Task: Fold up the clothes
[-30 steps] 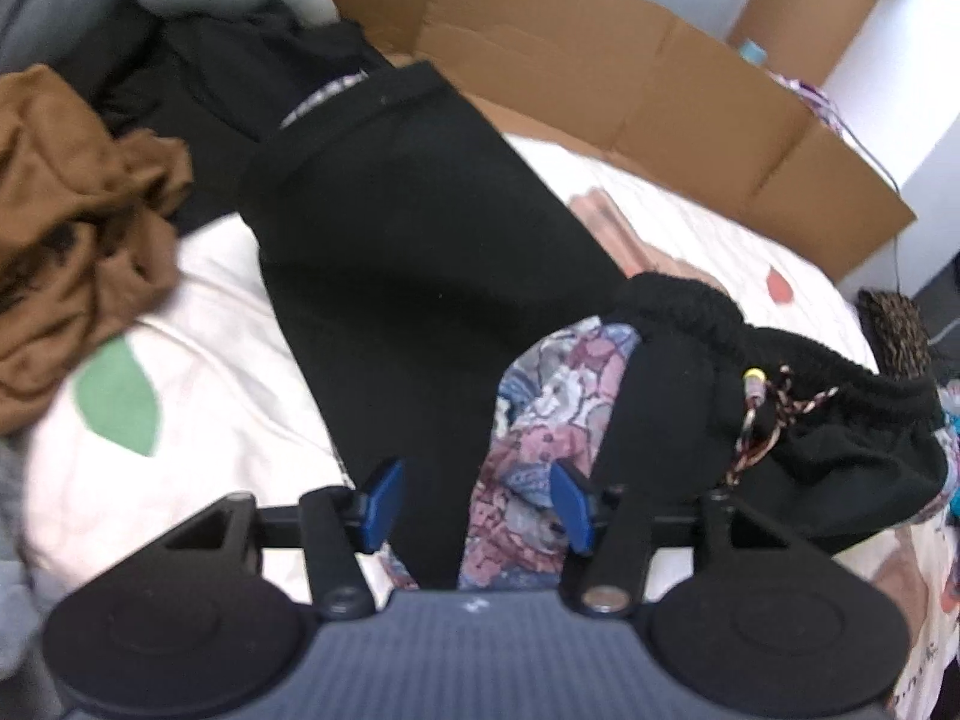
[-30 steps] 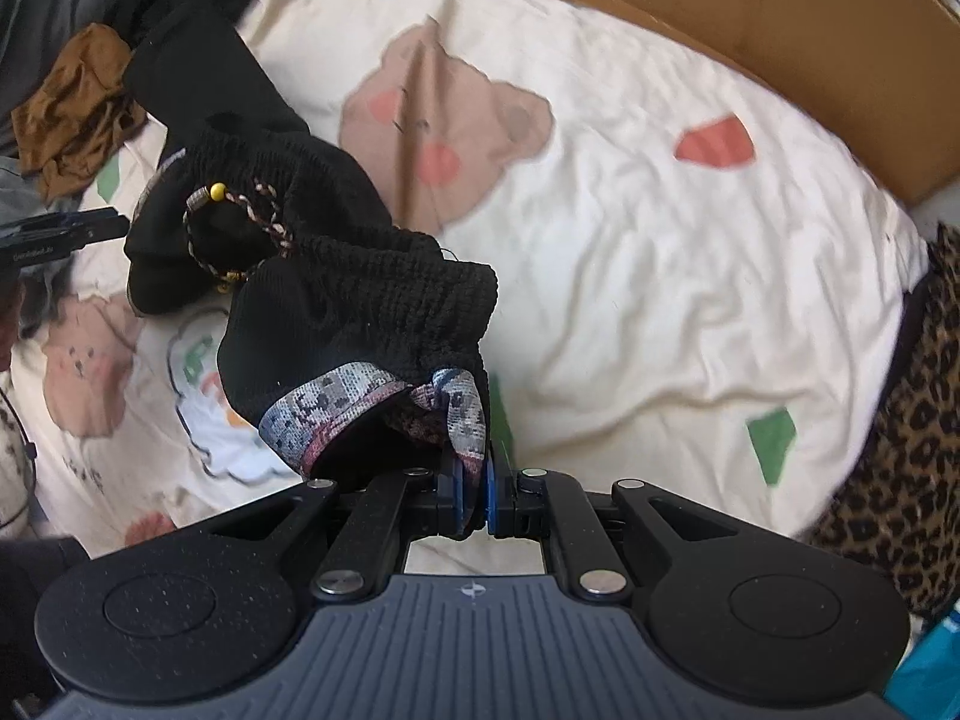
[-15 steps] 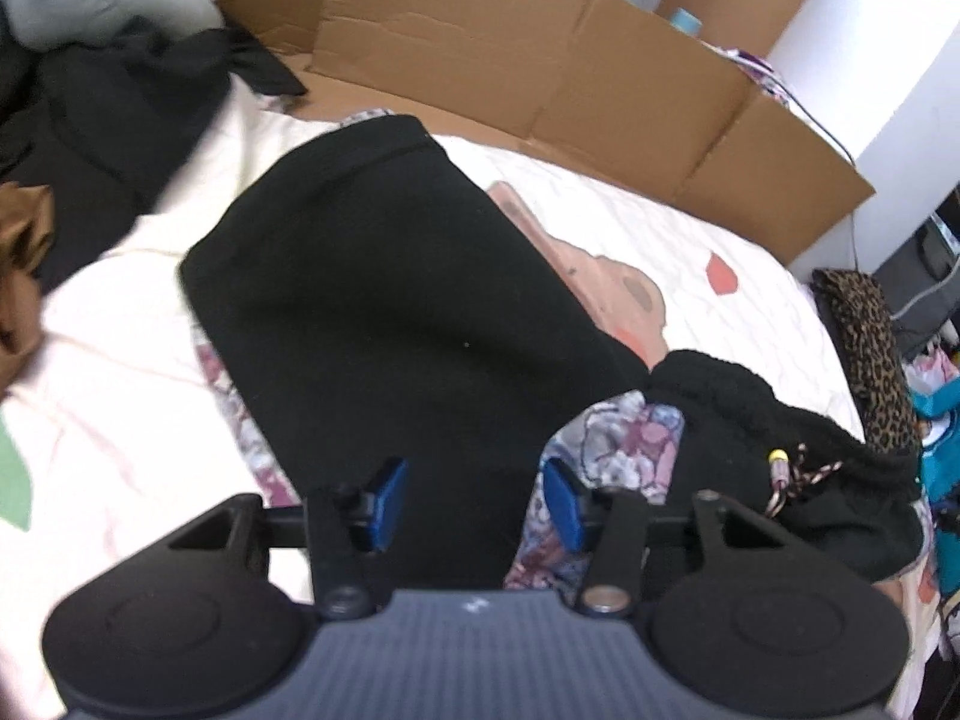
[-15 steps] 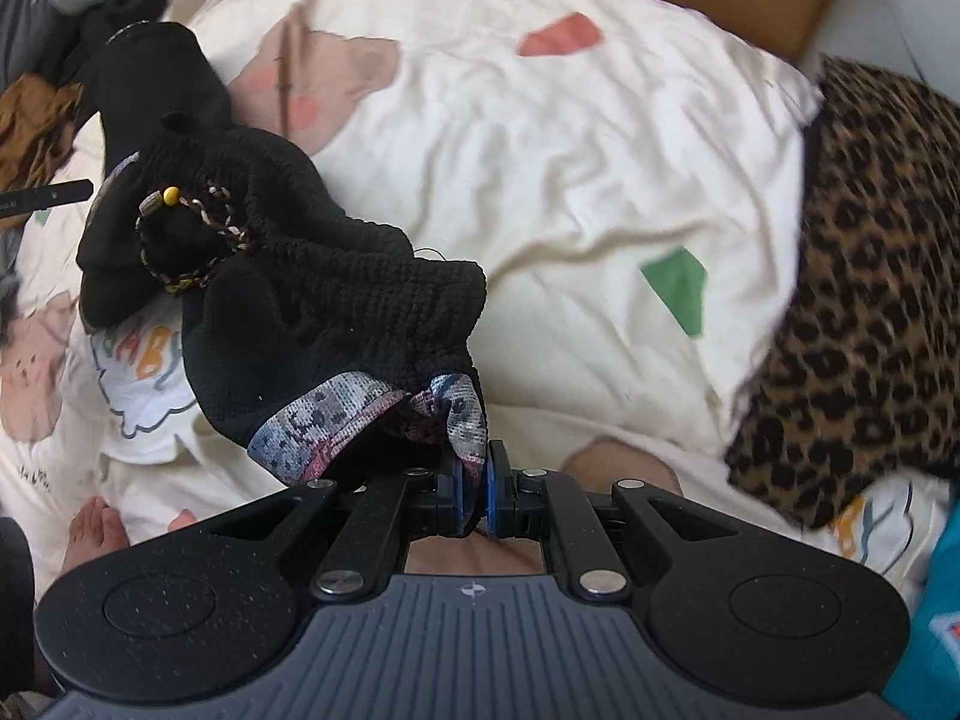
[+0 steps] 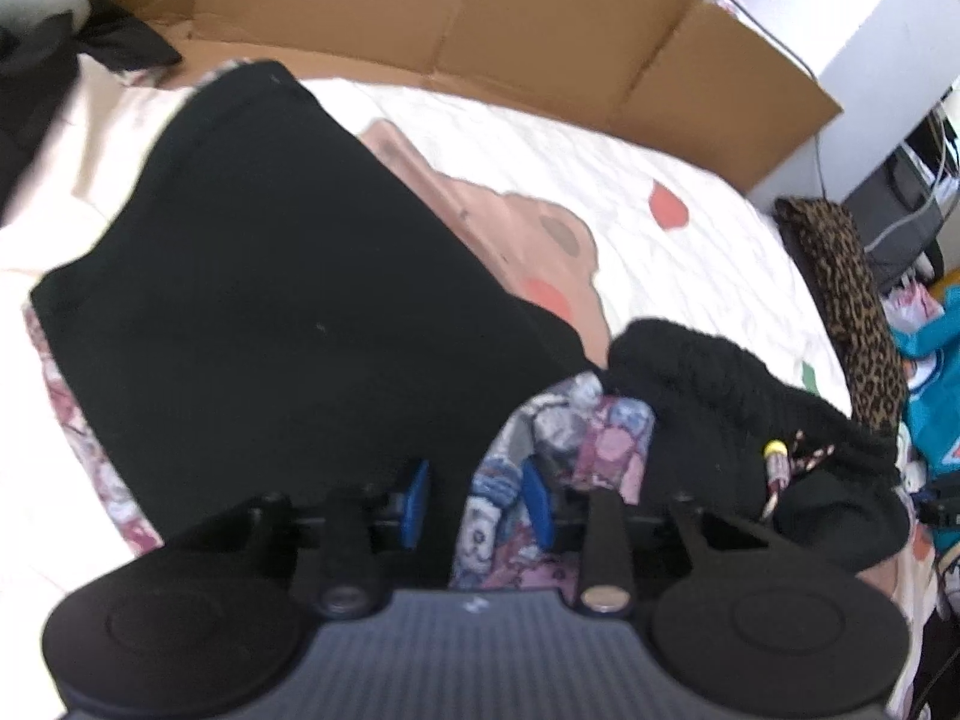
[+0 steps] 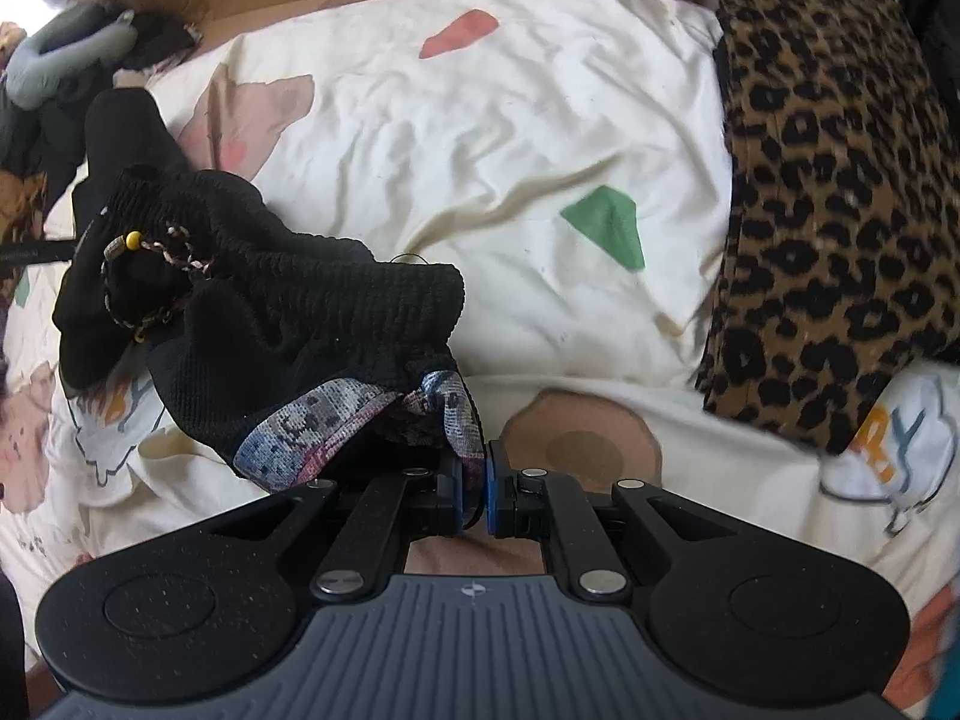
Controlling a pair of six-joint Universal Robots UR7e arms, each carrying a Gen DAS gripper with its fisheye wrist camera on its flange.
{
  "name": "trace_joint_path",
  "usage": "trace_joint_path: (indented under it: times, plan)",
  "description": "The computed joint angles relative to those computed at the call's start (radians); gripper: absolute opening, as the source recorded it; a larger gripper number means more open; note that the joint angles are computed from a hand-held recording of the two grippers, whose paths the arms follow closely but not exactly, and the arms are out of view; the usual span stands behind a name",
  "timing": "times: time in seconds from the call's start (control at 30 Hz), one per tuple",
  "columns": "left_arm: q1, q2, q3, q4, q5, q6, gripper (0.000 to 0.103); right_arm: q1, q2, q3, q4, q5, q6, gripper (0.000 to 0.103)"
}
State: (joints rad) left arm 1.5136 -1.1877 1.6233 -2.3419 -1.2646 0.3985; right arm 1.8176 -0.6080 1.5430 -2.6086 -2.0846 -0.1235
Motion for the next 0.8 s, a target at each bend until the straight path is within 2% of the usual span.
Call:
trace_joint_path:
  times: [0.33,0.5,0.67,0.8]
  plan:
    - [-0.006,0.013,0.01,0.066,0.011,-0.015,0.039,-0.028,-0.016,0.049,-0.053,0.006,0.005,0.003]
    - [-0.001,0.018,-0.012,0.13,-0.012,-0.034,0.035,-0.041,-0.016,0.062,-0.095,0.058,-0.007,0.004]
    - [0.001,0.018,-0.013,0.165,-0.018,-0.033,0.036,-0.049,-0.006,0.064,-0.126,0.086,-0.029,0.011]
    - [0.001,0.023,-0.028,0.194,-0.025,-0.05,0.036,-0.049,0.018,0.04,-0.123,0.078,-0.036,0.021]
